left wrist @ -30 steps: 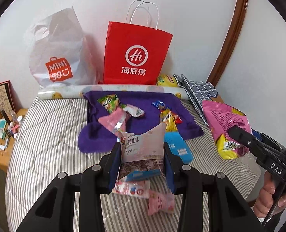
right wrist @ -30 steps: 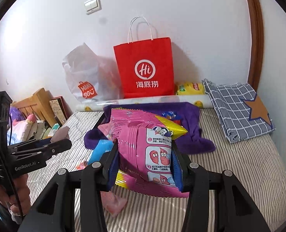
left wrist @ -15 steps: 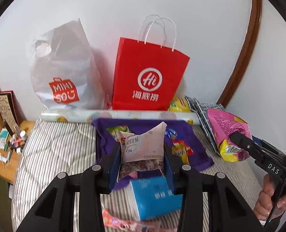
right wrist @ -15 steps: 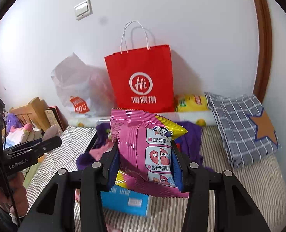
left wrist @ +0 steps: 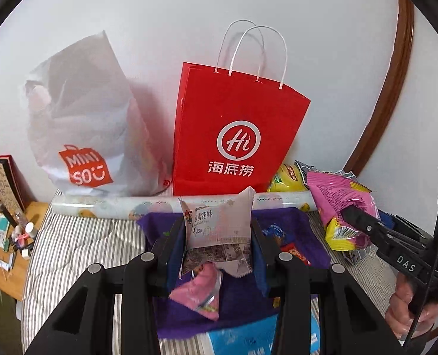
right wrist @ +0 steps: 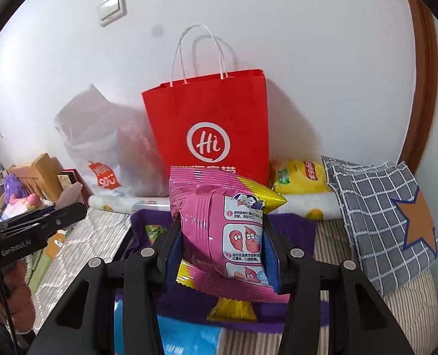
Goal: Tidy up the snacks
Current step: 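Carry the pastry packet and pink bag over the purple towel with both tools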
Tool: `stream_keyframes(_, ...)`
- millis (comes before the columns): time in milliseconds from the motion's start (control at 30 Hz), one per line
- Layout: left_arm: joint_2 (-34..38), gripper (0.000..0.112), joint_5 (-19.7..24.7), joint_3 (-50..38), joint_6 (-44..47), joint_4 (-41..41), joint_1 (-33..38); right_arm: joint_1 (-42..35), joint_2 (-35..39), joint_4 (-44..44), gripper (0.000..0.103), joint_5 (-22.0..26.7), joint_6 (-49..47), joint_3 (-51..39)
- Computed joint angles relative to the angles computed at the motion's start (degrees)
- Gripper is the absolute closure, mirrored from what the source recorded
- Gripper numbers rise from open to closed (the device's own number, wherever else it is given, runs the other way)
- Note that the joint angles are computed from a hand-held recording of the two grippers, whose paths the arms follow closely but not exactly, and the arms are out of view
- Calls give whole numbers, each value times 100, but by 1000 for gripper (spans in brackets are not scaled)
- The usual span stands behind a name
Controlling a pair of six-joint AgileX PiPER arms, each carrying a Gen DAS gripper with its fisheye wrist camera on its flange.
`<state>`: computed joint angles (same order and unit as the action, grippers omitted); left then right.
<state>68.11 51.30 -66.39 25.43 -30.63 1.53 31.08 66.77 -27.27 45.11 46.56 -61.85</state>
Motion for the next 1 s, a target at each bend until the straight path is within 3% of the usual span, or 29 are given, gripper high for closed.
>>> stream_keyframes(167,474,74,-504,-240,-471,626,-557,-684,457,564,57,-391,-774,-126)
stream_keyframes(433,1128,74,-947,-280,-583,652,-846,-1346,949,1484,57,-774,-1724,-152)
stream_keyframes(567,1335,74,-1073,-255,-709,1045,-1009,-1371,1135,1305,57,-801,-1775,-140)
stream_keyframes(1000,1641,74,-1133,-236,-746,1193,-983,-1730,1269,1791,56,-1348,-1985,539)
